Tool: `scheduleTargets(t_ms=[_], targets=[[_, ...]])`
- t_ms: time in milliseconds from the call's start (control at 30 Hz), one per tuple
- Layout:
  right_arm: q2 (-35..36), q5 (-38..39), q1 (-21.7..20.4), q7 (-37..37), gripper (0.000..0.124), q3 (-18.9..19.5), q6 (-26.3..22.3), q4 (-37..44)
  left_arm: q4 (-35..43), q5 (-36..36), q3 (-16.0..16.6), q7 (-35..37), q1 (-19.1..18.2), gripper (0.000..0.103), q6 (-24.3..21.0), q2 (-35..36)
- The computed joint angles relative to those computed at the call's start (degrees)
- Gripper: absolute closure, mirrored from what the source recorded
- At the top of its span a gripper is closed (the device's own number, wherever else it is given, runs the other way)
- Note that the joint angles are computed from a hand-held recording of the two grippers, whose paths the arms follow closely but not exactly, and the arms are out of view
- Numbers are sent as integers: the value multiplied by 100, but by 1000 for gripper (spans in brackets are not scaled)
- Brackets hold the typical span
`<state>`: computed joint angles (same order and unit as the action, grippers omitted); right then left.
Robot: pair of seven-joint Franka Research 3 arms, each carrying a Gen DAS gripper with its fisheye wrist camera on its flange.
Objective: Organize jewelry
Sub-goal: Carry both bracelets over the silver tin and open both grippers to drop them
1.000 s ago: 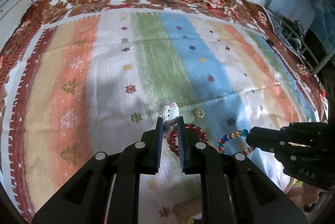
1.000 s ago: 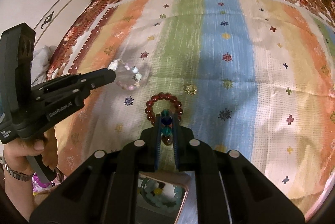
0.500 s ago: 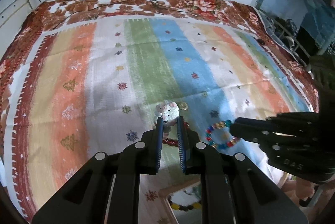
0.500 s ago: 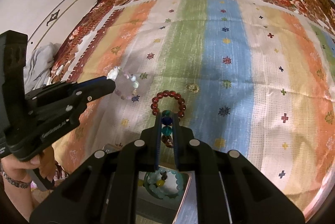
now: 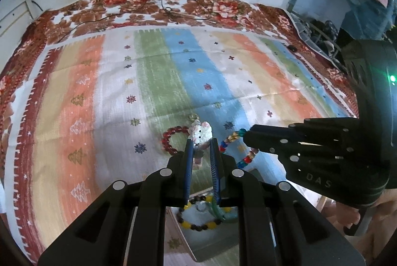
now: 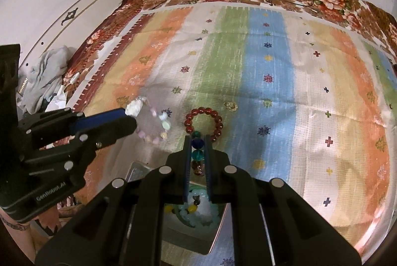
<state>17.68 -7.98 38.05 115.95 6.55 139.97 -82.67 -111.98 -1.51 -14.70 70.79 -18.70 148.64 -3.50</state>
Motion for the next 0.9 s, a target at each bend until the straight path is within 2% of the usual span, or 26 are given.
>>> scheduleTargets(t_ms=[900], targets=[[-1086,-20,-58,209,113,375,754,-1600,-1113,-261,68,-259,-450,90,556,-1015]])
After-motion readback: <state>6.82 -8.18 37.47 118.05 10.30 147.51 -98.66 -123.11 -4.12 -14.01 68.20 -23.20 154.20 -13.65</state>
